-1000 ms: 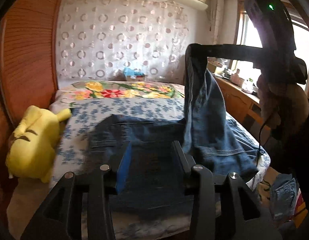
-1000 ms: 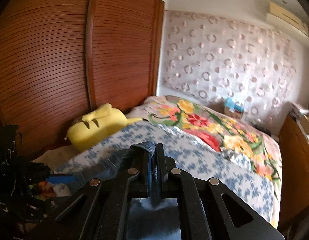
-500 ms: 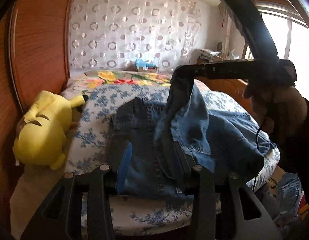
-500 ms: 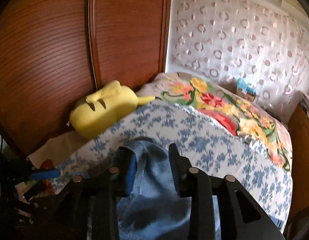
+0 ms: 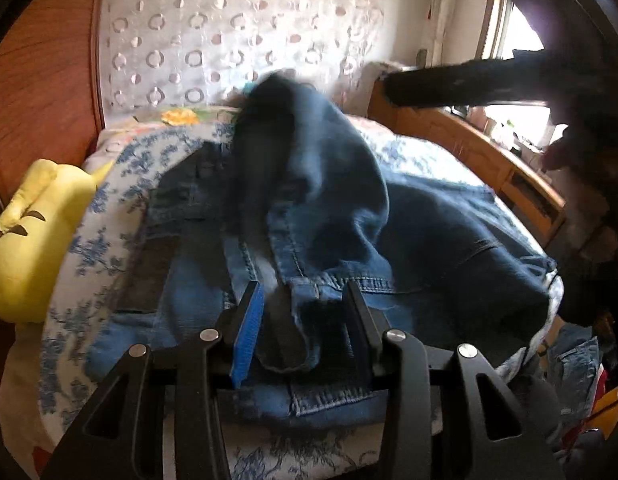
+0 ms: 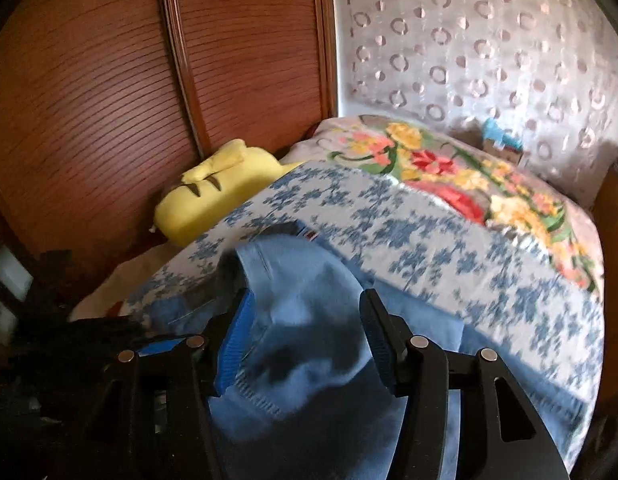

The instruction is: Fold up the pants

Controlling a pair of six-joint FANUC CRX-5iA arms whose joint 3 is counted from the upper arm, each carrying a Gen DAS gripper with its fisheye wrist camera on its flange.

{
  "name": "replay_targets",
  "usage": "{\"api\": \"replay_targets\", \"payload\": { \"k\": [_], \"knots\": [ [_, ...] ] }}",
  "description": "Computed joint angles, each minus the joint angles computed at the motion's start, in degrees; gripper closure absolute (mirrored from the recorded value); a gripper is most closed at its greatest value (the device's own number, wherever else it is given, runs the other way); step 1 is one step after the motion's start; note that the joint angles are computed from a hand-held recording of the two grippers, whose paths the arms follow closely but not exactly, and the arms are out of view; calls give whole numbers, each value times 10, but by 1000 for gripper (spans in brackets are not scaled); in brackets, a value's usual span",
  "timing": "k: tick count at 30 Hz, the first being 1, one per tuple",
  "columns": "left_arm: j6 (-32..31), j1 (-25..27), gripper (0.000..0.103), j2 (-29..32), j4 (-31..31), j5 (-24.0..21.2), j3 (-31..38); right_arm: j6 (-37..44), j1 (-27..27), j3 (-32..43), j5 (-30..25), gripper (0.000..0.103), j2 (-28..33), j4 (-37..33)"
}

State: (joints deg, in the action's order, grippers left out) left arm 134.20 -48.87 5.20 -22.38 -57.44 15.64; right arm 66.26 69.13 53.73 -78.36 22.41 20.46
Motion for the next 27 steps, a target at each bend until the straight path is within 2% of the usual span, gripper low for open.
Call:
{"api": "replay_targets", "payload": {
  "k": [6,7,10,11,14,19,24,27],
  "knots": [
    [-19,-1,61,13,11,2,2,-82,24,-191,61,46,-108,49],
    [-18,-1,67,11,10,6,0,-97,28,-219,65,46,-124,57],
    [-15,-4,95,7,3,7,1,-138,36,-294,77,46,-166,78],
    [-9,-9,96,4,-5,6,3,-151,36,-313,80,46,-176,82],
    [26,-33,97,-12,-64,-11,14,-183,37,-356,90,46,-202,83],
    [65,-59,97,-56,-132,-51,16,-201,46,-384,110,46,-224,83],
    [60,-53,97,-76,-139,-93,9,-199,53,-397,128,47,-227,73],
    [59,-36,95,-78,-112,-97,-9,-189,48,-403,133,46,-224,58]
  ]
}}
